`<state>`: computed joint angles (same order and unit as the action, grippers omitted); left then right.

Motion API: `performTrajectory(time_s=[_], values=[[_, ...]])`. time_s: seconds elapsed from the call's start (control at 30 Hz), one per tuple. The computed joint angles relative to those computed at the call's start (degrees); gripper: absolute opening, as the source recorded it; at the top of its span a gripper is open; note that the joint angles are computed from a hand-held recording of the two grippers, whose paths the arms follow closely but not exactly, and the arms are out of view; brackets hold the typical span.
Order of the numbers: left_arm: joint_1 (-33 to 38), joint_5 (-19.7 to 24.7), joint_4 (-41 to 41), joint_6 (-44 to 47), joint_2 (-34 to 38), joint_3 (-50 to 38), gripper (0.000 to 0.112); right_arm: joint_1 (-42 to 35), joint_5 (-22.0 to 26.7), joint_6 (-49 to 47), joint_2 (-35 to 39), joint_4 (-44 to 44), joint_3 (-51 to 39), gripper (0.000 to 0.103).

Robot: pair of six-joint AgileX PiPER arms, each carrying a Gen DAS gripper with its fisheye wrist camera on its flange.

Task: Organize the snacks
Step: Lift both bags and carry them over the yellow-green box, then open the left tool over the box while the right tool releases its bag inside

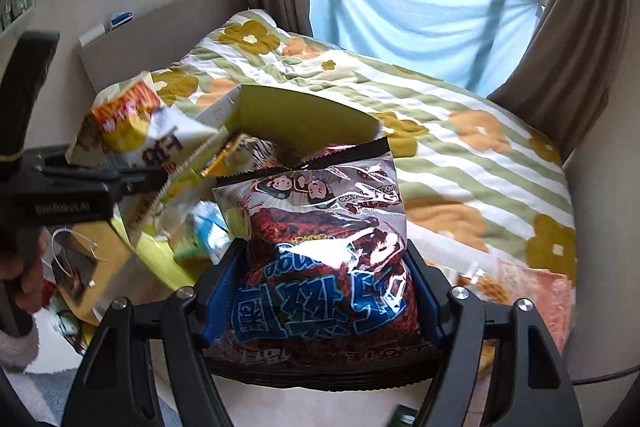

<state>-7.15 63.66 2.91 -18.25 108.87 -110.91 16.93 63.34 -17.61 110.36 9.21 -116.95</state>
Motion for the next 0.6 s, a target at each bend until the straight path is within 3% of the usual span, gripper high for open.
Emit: performTrajectory(time_s=[0.27,0.37,0.4,0.43,0.6], values=[[5.2,2.66,-4.04,12.18,5.45,-2.38,0.07,5.25,1.37,13.09,5.89,-4.06,-6.09,0.07],[6.84,2.54,-8.8,18.14,6.57,-3.47,0.082,6.05,1.85,16.63,6.92,-4.94,-7.27,0.07],[6.65,2.89,-8.72,18.98,7.17,-4.42,0.096,6.21,2.41,17.51,7.47,-5.03,-8.18,0.07],[6.2,2.95,-7.83,18.9,7.56,-5.1,0.103,6.13,2.38,18.11,7.5,-4.94,-8.06,0.07],[6.1,2.34,-8.35,20.7,5.24,-2.5,0.103,6.59,3.99,20.28,9.36,-5.39,-10.95,0.07]])
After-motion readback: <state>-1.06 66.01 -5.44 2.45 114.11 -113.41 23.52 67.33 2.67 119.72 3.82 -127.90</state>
